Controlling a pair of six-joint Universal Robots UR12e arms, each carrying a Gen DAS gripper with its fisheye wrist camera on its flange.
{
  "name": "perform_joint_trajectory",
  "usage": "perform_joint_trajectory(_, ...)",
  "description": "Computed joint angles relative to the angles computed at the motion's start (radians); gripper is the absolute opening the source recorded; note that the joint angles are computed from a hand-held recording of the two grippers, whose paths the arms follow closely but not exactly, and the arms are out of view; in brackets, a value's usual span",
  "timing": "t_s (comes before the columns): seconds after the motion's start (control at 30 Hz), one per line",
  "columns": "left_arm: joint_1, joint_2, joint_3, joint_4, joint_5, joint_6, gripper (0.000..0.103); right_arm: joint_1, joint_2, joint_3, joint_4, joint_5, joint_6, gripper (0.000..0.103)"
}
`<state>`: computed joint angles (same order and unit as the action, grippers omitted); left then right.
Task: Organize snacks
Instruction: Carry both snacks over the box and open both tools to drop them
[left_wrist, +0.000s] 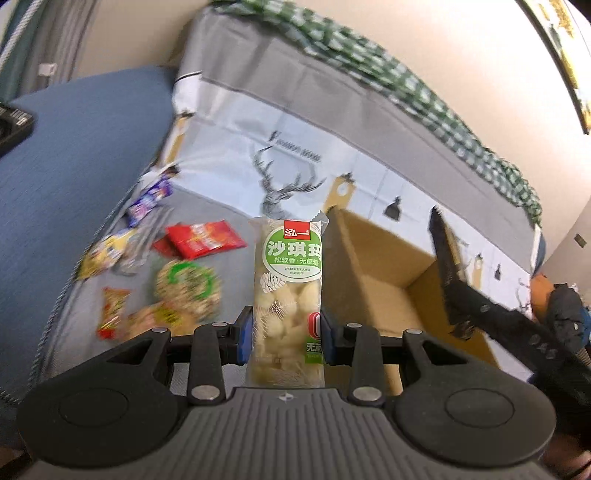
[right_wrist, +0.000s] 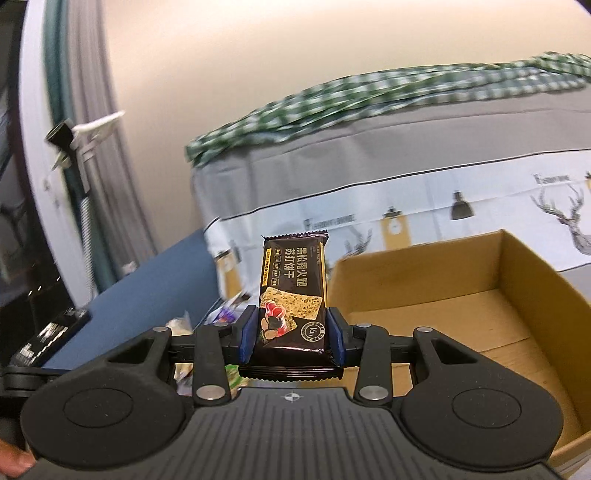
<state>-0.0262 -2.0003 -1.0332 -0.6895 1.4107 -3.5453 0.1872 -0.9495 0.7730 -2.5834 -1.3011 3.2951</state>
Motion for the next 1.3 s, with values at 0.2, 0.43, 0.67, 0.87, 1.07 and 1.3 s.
perform_joint_trajectory(0.2, -0.033, -0.056, 0.105, -0.017, -0.010, 0.010, 0.039, -0.021, 0.012, -0.011, -0.019, -0.058, 0.059, 0.041)
perform_joint_trajectory(0.43, -0.072, -0.129, 0.226, -0.050, -0.025, 0.030, 0.039, -0.045, 0.014, -0.008, -0.042, -0.141, 0.119, 0.041)
perform_joint_trajectory(0.67, -0.105, -0.215, 0.380, -0.112, -0.029, 0.058, 0.039, -0.061, 0.013, -0.001, -0.037, -0.193, 0.169, 0.041)
perform_joint_trajectory(0.87, -0.119, -0.306, 0.565, -0.184, -0.064, 0.021, 0.055, -0.063, 0.014, -0.009, 0.011, -0.223, 0.180, 0.070)
perform_joint_trajectory(1.07, -0.134, -0.268, 0.484, -0.122, -0.031, 0.097, 0.055, -0.061, 0.015, -0.013, 0.028, -0.233, 0.169, 0.071)
perform_joint_trajectory(1.3, -0.117, -0.161, 0.274, -0.037, -0.027, 0.090, 0.054, -0.054, 0.016, -0.015, 0.047, -0.244, 0.136, 0.071)
